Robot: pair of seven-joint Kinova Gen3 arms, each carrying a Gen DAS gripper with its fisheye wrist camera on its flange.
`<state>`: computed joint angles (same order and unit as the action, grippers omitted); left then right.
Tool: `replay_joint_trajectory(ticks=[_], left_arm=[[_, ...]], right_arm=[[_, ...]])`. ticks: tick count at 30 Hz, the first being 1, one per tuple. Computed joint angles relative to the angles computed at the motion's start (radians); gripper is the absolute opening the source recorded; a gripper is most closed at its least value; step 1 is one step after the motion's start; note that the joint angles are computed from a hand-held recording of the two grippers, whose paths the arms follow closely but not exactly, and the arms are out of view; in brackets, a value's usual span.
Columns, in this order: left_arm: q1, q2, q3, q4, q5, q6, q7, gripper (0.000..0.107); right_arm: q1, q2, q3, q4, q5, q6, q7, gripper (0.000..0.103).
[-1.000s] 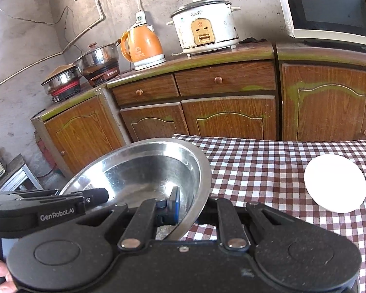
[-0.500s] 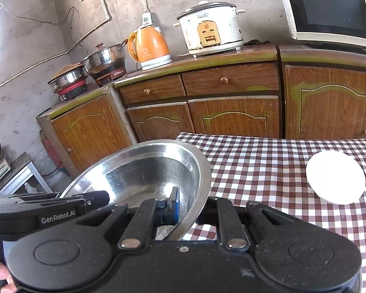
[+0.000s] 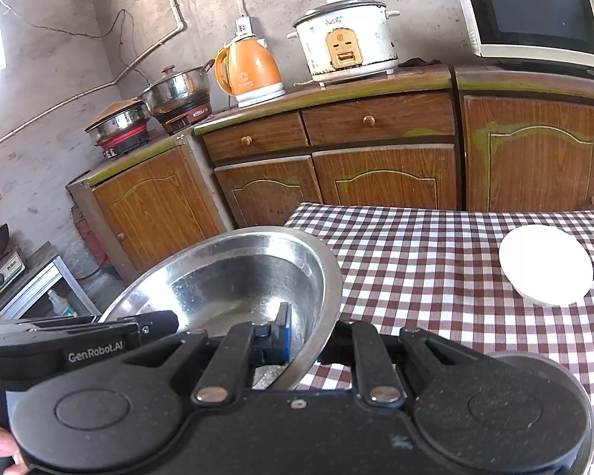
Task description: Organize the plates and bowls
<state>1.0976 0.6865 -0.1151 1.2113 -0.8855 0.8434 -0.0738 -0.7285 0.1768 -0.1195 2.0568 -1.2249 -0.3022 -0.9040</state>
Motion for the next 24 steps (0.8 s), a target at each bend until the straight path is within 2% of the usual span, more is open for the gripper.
replay_joint_trajectory(ticks=[24], left_arm=[[0.057,-0.032,0.026,0.13,-0.056,0.009,0.158,0.028]], right_arm=[[-0.029,-0.044,-0.077,0.139,0.097,-0.096,-0.178,0.016]])
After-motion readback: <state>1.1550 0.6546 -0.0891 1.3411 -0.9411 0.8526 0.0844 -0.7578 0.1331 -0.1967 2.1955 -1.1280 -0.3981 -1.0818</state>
